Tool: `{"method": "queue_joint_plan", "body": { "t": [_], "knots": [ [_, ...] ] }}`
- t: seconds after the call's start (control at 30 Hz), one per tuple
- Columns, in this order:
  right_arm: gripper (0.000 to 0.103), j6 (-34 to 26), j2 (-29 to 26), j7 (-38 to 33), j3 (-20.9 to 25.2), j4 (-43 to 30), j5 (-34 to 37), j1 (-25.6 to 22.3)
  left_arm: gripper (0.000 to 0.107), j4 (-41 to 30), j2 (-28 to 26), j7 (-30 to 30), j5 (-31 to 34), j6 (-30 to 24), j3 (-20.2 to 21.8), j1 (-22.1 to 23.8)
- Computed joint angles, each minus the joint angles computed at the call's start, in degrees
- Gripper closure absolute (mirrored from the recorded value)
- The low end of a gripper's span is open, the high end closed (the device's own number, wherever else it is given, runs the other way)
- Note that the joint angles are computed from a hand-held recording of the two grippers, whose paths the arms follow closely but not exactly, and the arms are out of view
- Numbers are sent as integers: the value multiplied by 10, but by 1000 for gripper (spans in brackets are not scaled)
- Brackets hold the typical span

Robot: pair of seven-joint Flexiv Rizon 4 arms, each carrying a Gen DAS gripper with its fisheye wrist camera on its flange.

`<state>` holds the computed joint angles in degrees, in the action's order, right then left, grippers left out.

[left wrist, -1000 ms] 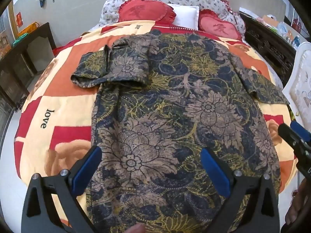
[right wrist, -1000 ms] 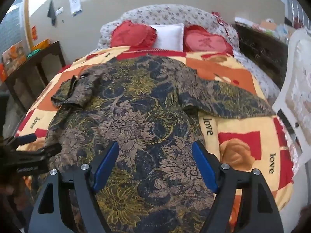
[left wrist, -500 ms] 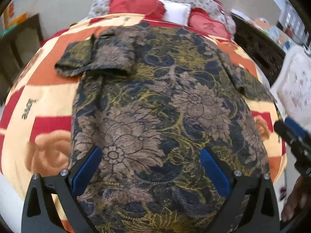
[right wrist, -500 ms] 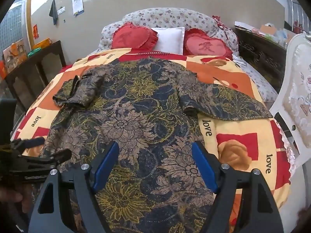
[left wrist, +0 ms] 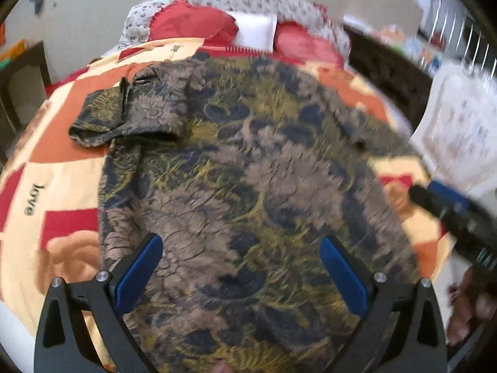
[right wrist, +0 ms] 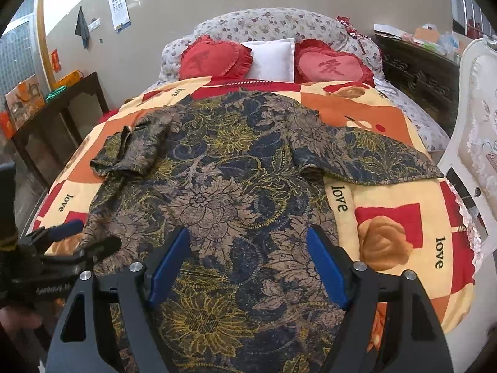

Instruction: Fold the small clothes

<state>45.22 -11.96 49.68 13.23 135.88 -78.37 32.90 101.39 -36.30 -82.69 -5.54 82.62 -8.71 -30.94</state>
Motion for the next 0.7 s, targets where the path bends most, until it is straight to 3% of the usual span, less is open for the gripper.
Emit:
{"method": "queue_joint_plan", "body": {
  "t": [0.07, 0.13, 0.2, 0.27, 0.3, 0.57, 0.7],
  "knots": [
    [22, 8, 2, 10, -2, 3, -5, -4, 4, -11, -1, -39, 26, 2, 65, -49],
    [22, 2, 5, 10, 0, 4, -4, -3, 4, -15, -3, -66, 38, 6, 90, -63],
    [22, -9, 3, 4, 3, 2, 1, 1, 4, -11, -2, -70, 40, 0, 70, -40],
    [22, -10, 1, 3, 3, 2, -2, 3, 4, 6, -3, -38, 10, 4, 14, 6],
    [22, -6, 0, 7, 2, 3, -5, 2, 4, 8, -3, -47, 11, 8, 13, 8],
    [22, 1, -10, 22, -3, 3, -24, 1, 4, 2, -11, -117, 41, 55, 117, -72],
    [22, -1, -5, 41, -6, 4, -74, -1, 5, 3, -13, -122, 35, 58, 99, -50]
  ]
}}
